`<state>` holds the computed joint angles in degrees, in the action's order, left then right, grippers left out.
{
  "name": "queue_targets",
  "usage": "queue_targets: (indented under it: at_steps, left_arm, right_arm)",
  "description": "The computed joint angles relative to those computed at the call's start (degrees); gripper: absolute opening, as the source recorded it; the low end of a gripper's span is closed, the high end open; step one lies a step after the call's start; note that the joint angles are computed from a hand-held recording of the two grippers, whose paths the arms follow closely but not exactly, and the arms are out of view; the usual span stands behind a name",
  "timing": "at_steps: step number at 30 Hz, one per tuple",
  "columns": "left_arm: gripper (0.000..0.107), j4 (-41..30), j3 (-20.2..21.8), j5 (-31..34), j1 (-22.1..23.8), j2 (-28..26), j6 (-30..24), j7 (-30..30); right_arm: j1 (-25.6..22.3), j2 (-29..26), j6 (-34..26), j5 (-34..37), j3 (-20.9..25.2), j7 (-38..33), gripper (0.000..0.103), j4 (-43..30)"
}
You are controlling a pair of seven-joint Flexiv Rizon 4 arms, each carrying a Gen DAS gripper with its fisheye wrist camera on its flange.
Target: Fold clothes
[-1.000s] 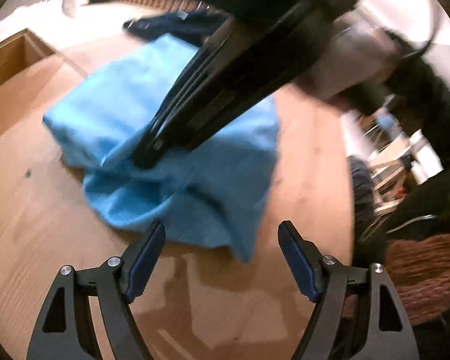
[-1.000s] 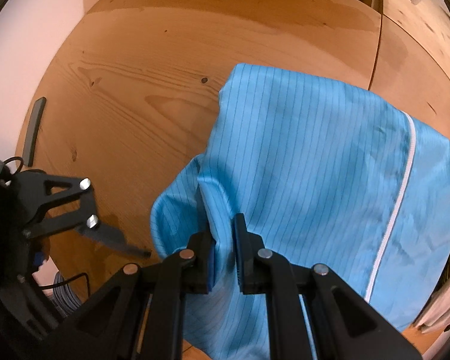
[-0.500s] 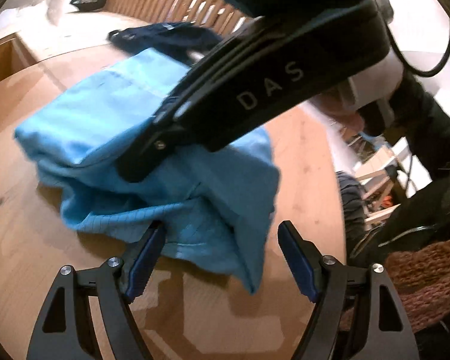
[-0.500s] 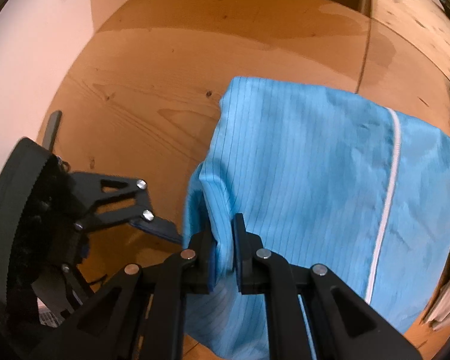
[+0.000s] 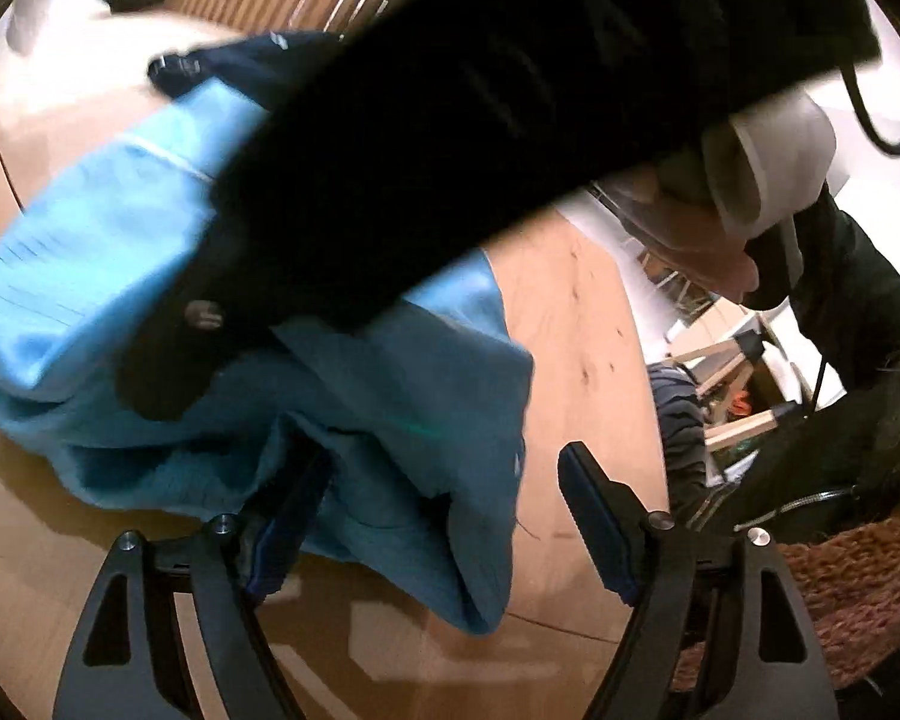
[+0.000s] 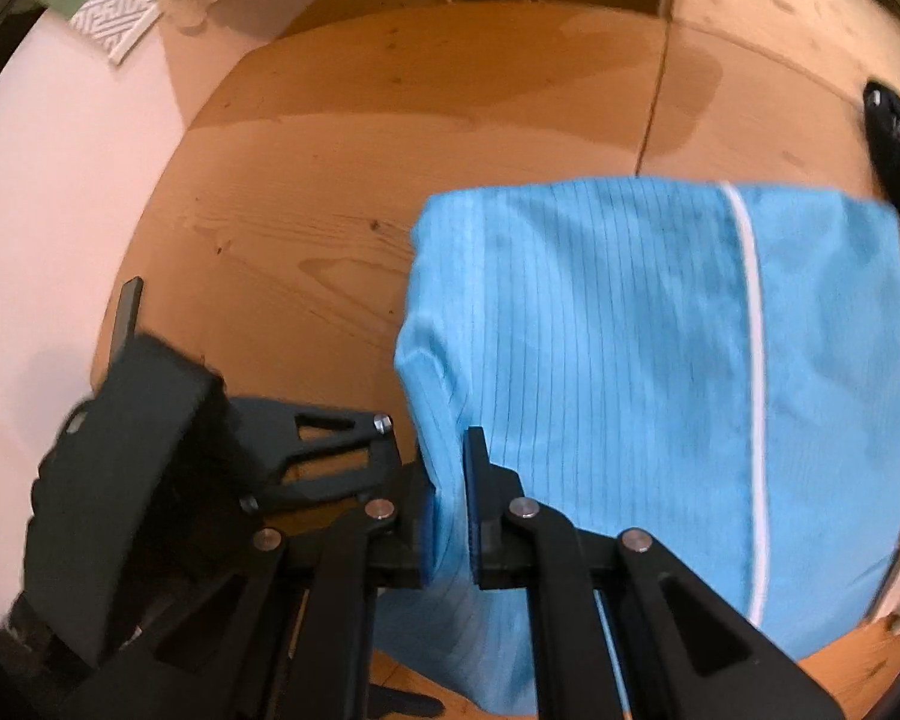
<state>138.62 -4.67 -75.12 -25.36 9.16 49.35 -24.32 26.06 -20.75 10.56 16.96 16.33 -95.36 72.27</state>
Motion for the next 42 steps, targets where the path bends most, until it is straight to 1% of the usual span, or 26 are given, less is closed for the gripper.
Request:
queue_targets:
  at_steps: [3, 4, 6, 7, 8, 10, 13, 15, 17, 18, 21, 23, 24, 25, 26, 28, 31, 33, 34, 37, 38, 40, 42]
  left_arm:
    - [0.079, 0.6, -0.4, 0.5, -0.6, 0.3, -0.4, -0.9]
    - [0.079, 0.7, -0.4, 1.1, -0.7, 0.6, -0.7, -1.5]
    - [0.079, 1.1, -0.5, 2.6, -1.0, 1.3, -1.2, -3.1]
    - [0.079, 1.4, -0.6, 3.2, -1.2, 1.4, -1.2, -3.7]
    - [0.079, 1.7, -0.7, 3.4, -1.5, 1.7, -1.0, -4.2]
    - [0.079, 3.3, -0.2, 4.2, -1.9, 3.6, -1.4, -5.6]
    - [0.079, 4.7, 0.9, 6.3, -1.6, 6.3, -2.2, -8.6]
    - [0.079, 6.0, 1.3, 8.7, -1.5, 9.2, -1.9, -10.9]
    - [0.079, 7.0, 1.7, 11.1, -1.6, 11.5, -1.5, -13.1]
    - [0.079, 7.6, 2.1, 13.3, -1.3, 13.3, -1.5, -14.7]
    - [0.079, 7.7, 3.1, 17.6, -0.7, 15.6, -1.1, -18.5]
    - [0.079, 6.9, 3.8, 19.5, -0.1, 16.1, 0.0, -19.8]
    - [0.079, 6.0, 4.7, 19.5, 0.0, 15.7, -0.1, -19.1]
    - [0.079, 5.0, 5.5, 19.2, 0.3, 15.2, -0.2, -18.3]
    - [0.079, 4.1, 6.1, 18.9, 0.6, 14.7, -0.4, -17.5]
    - [0.079, 2.0, 7.2, 17.7, 1.5, 13.2, -1.2, -15.7]
    - [0.079, 0.6, 5.7, 14.8, 1.6, 10.0, -0.6, -14.9]
    - [0.079, 0.0, 4.5, 12.0, 1.3, 7.4, -0.3, -15.2]
    - [0.079, 0.1, 4.2, 12.7, 1.7, 7.0, -0.4, -15.6]
    - [0.079, 0.5, 3.4, 15.3, 2.3, 6.9, -0.2, -17.1]
    - [0.079, 0.9, 3.2, 15.1, 1.9, 7.0, 0.2, -17.3]
    - [0.079, 0.6, 2.6, 13.0, 0.7, 6.9, 0.5, -17.2]
    - [0.079, -0.1, 1.4, 12.8, -0.2, 5.9, 1.7, -17.5]
  right_arm:
    - [-0.9, -1.0, -2.5, 1.8, 0.1, 0.5, 0.008, -1.0]
    - [-1.0, -1.5, -3.7, 2.2, 0.1, 0.3, 0.011, -1.5]
    - [-1.4, -2.2, -5.1, 3.0, 0.0, 1.2, 0.012, -1.5]
    - [-1.5, -2.5, -5.9, 3.2, 0.0, 1.3, 0.016, -1.5]
    - [-1.2, -3.3, -6.6, 3.1, 0.1, 1.5, 0.018, -2.0]
    - [-1.3, -3.3, -7.4, 3.6, 0.4, 1.0, 0.019, -2.2]
    - [-2.4, -1.6, -8.9, 5.0, 0.9, -1.5, 0.02, -2.8]
    - [-4.6, 0.9, -9.8, 8.6, 1.2, -4.1, 0.027, -2.7]
    - [-7.5, 4.3, -9.5, 13.3, 1.0, -6.8, 0.043, -1.2]
    - [-8.9, 6.2, -8.8, 15.5, 0.6, -8.2, 0.043, 0.0]
    - [-10.2, 11.0, -4.6, 16.9, -0.9, -10.5, 0.043, 5.4]
    - [-10.0, 11.6, -5.5, 18.0, -1.4, -10.1, 0.042, 7.7]
    - [-9.8, 11.8, -6.0, 18.5, -1.5, -9.8, 0.04, 8.9]
    - [-9.9, 11.9, -7.3, 19.4, -1.7, -9.9, 0.034, 9.6]
    - [-9.9, 12.0, -8.6, 20.2, -1.8, -10.0, 0.033, 10.2]
    - [-9.5, 12.6, -8.6, 19.7, -1.8, -11.3, 0.033, 12.4]
    - [-9.1, 12.5, -8.2, 19.3, -2.3, -12.1, 0.033, 15.0]
    - [-9.3, 11.7, -8.9, 19.5, -2.7, -11.6, 0.03, 15.7]
    - [-9.6, 11.3, -9.6, 19.9, -3.0, -11.1, 0.027, 15.9]
    - [-13.9, 12.7, -14.3, 24.7, -4.5, -12.4, 0.027, 14.0]
    - [-13.9, 13.8, -12.1, 23.1, -5.3, -13.6, 0.029, 14.2]
    - [-14.1, 15.9, -5.4, 18.8, -6.1, -16.0, 0.029, 15.1]
    - [-14.4, 17.4, 1.9, 14.7, -6.8, -18.4, 0.029, 15.9]
